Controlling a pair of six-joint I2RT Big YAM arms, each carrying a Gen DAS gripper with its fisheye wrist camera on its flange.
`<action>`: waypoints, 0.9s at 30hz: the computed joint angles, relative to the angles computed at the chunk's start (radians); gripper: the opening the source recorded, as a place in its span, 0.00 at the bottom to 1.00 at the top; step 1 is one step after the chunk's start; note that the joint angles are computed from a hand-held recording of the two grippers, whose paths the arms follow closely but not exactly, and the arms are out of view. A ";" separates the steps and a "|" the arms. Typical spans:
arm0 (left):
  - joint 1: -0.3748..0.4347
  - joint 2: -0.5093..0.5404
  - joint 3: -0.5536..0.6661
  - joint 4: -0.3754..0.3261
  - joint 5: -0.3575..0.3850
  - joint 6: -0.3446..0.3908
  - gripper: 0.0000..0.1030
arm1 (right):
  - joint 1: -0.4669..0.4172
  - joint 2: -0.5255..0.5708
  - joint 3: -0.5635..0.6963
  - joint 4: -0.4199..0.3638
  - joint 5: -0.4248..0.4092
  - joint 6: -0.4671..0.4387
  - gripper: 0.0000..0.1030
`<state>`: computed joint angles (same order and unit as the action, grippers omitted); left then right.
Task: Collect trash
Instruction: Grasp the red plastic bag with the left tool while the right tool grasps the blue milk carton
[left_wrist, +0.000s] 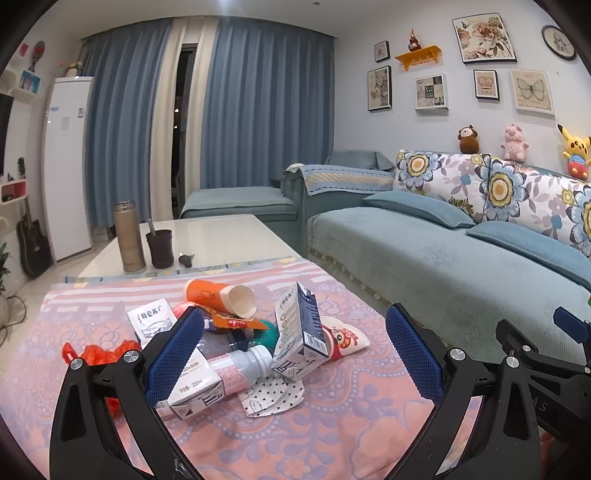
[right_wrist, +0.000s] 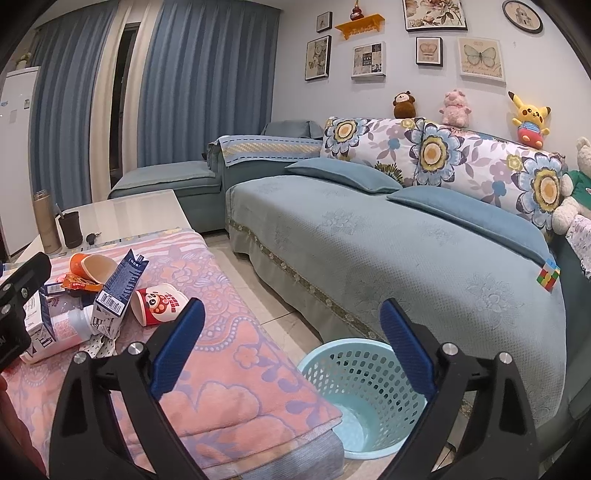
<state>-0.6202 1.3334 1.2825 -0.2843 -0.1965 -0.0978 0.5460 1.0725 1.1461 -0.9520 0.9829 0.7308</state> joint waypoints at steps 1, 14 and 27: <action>0.001 0.000 0.000 -0.001 0.007 0.001 0.93 | 0.000 0.000 0.000 0.002 -0.003 -0.003 0.86; 0.209 -0.050 0.007 -0.133 0.068 -0.075 0.93 | -0.071 0.047 0.029 0.270 -0.331 -0.243 0.63; 0.476 0.110 0.104 -0.335 0.295 -0.154 0.91 | -0.089 0.341 0.250 0.316 -0.509 -0.338 0.70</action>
<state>-0.1441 1.4436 1.3869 -0.6197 0.0986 -0.2522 0.4574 1.4131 1.3961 -0.6359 0.4739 0.3929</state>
